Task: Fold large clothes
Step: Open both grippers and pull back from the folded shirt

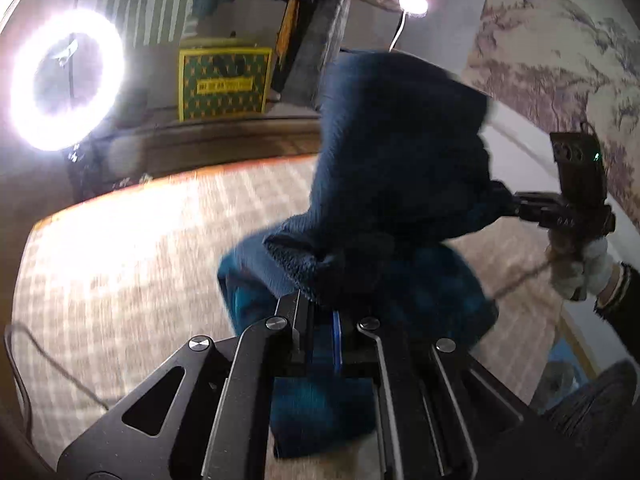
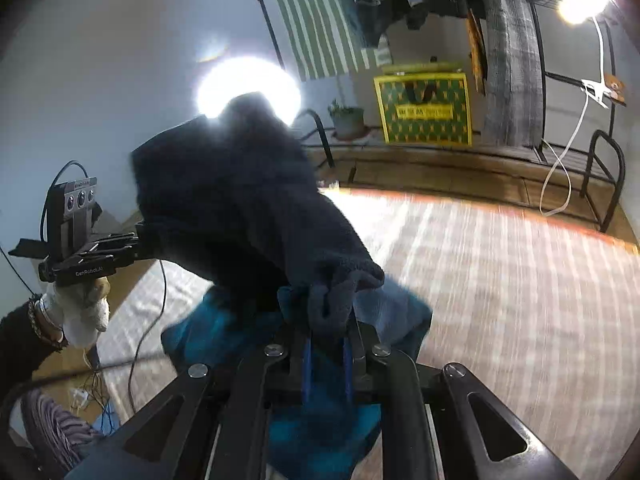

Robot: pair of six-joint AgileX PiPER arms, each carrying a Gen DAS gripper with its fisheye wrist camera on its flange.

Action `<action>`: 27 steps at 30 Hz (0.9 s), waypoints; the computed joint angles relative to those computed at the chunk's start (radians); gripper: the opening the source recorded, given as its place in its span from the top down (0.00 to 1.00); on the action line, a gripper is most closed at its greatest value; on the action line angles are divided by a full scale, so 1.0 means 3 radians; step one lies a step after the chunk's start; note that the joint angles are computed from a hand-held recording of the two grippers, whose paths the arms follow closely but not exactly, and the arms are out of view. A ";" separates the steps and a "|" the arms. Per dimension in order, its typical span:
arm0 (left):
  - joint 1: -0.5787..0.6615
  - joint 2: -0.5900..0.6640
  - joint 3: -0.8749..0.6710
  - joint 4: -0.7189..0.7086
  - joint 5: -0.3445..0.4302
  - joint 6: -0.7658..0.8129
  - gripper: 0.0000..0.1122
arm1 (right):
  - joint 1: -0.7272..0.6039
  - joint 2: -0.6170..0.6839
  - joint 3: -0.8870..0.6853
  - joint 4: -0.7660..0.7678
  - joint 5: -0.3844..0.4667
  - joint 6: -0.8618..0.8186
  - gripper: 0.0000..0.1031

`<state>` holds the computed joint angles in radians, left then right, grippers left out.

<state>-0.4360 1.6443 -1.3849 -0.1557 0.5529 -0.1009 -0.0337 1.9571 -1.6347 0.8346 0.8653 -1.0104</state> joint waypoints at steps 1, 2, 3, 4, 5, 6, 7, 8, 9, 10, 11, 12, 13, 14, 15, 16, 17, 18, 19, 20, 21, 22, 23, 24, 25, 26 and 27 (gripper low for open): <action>-0.0036 -0.0058 0.0118 0.0046 -0.0032 -0.0043 0.96 | -0.0009 -0.0044 0.0118 0.0015 -0.0026 -0.0042 0.90; -0.0093 -0.0114 0.0248 0.0159 -0.0086 -0.0137 0.96 | -0.0011 -0.0101 0.0262 0.0012 -0.0077 -0.0089 0.90; -0.0144 -0.0154 0.0348 0.0287 -0.0118 -0.0239 0.96 | -0.0006 -0.0124 0.0346 -0.0012 -0.0126 -0.0113 0.90; -0.0198 -0.0195 0.0450 0.0382 -0.0147 -0.0325 0.96 | 0.0009 -0.0152 0.0446 -0.0057 -0.0187 -0.0126 0.90; -0.0274 -0.0222 0.0534 0.0560 -0.0138 -0.0475 0.96 | 0.0031 -0.0193 0.0586 -0.0109 -0.0260 -0.0151 0.90; -0.0319 -0.0221 0.0575 0.0672 -0.0133 -0.0562 0.96 | 0.0077 -0.0231 0.0721 -0.0215 -0.0371 -0.0144 0.90; -0.0388 -0.0224 0.0619 0.0834 -0.0099 -0.0685 0.96 | 0.0119 -0.0266 0.0817 -0.0293 -0.0471 -0.0139 0.90; -0.0450 -0.0236 0.0666 0.0960 -0.0053 -0.0804 0.96 | 0.0180 -0.0313 0.0935 -0.0427 -0.0607 -0.0105 0.90; -0.0496 -0.0277 0.0730 0.1030 -0.0025 -0.0911 0.96 | 0.0203 -0.0350 0.0995 -0.0488 -0.0653 -0.0070 0.87; -0.0530 -0.0326 0.0794 0.1068 -0.0020 -0.0984 0.96 | 0.0212 -0.0393 0.1034 -0.0537 -0.0643 -0.0017 0.82; -0.0580 -0.0406 0.0857 0.1142 0.0011 -0.1090 0.95 | 0.0207 -0.0466 0.1079 -0.0559 -0.0613 0.0015 0.77; -0.0624 -0.0482 0.0903 0.1223 0.0052 -0.1181 0.93 | 0.0202 -0.0547 0.1130 -0.0562 -0.0616 0.0010 0.69; -0.0689 -0.0590 0.0943 0.1328 0.0143 -0.1306 0.90 | 0.0181 -0.0646 0.1186 -0.0526 -0.0608 -0.0046 0.67; -0.0722 -0.0681 0.0964 0.1339 0.0224 -0.1345 0.89 | 0.0141 -0.0798 0.1293 -0.0454 -0.0599 -0.0133 0.67; -0.0734 -0.0761 0.1001 0.1337 0.0258 -0.1355 0.89 | 0.0113 -0.0917 0.1383 -0.0395 -0.0575 -0.0185 0.67; -0.0789 -0.0874 0.1043 0.1419 0.0320 -0.1455 0.89 | 0.0059 -0.1035 0.1439 -0.0331 -0.0511 -0.0235 0.67; -0.0869 -0.1003 0.1068 0.1553 0.0431 -0.1616 0.89 | -0.0004 -0.1173 0.1507 -0.0259 -0.0452 -0.0290 0.66; -0.0887 -0.1082 0.1068 0.1577 0.0494 -0.1656 0.89 | -0.0045 -0.1267 0.1546 -0.0220 -0.0410 -0.0314 0.66; -0.0890 -0.1174 0.1058 0.1579 0.0554 -0.1680 0.89 | -0.0092 -0.1394 0.1608 -0.0167 -0.0357 -0.0335 0.66; -0.0967 -0.1302 0.1064 0.1660 0.0656 -0.1819 0.89 | -0.0175 -0.1520 0.1658 -0.0084 -0.0260 -0.0377 0.65; -0.1021 -0.1398 0.1054 0.1714 0.0738 -0.1911 0.89 | -0.0238 -0.1611 0.1698 -0.0027 -0.0188 -0.0403 0.64; -0.1078 -0.1488 0.1030 0.1758 0.0822 -0.1996 0.89 | -0.0328 -0.1739 0.1749 0.0043 -0.0099 -0.0435 0.64; -0.1162 -0.1585 0.0997 0.1822 0.0930 -0.2105 0.88 | -0.0426 -0.1858 0.1791 0.0110 0.0008 -0.0472 0.63; -0.1254 -0.1679 0.0951 0.1886 0.1045 -0.2212 0.88 | -0.0510 -0.1986 0.1856 0.0161 0.0098 -0.0504 0.60; -0.1314 -0.1750 0.0893 0.1918 0.1140 -0.2274 0.87 | -0.0635 -0.2129 0.1904 0.0226 0.0229 -0.0537 0.59; -0.1356 -0.1802 0.0835 0.1938 0.1227 -0.2320 0.81 | -0.0742 -0.2238 0.1925 0.0275 0.0359 -0.0553 0.58; -0.1397 -0.1850 0.0759 0.1950 0.1317 -0.2364 0.78 | -0.0836 -0.2322 0.1937 0.0313 0.0475 -0.0567 0.58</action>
